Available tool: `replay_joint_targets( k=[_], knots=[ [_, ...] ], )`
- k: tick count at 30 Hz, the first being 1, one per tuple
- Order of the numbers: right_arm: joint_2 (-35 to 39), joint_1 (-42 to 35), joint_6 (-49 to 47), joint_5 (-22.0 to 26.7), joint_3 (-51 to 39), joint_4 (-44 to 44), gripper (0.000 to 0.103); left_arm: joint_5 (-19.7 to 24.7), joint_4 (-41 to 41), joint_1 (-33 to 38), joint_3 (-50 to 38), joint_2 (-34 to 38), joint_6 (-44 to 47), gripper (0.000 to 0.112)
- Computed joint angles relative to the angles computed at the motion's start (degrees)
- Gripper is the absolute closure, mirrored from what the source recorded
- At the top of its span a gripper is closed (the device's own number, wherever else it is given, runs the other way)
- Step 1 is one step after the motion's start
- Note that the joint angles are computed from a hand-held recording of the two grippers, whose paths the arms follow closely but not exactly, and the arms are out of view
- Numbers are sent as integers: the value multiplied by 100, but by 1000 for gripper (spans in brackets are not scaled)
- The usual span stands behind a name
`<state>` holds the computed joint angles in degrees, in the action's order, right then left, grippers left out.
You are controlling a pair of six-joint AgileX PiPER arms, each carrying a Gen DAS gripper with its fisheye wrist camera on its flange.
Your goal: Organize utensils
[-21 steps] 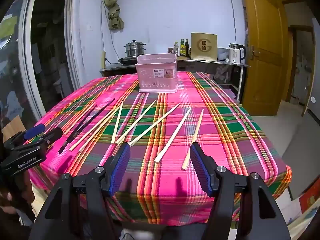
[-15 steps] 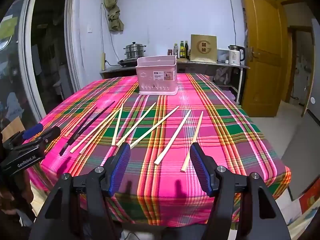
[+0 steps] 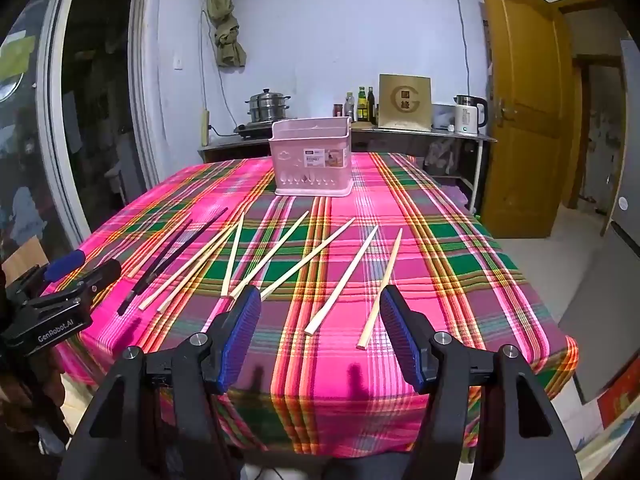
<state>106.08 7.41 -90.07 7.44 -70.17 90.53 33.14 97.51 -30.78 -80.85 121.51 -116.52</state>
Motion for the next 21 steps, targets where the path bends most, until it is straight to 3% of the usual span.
replay_joint_targets(
  k=[8,21],
  knots=[
    [-47,10,-709,-8,84,693,41,11,-58,4,33,-25,-49,29],
    [-63,9,-615,2,87,592,41,-201,80,46,99,-77,-147,29]
  ],
)
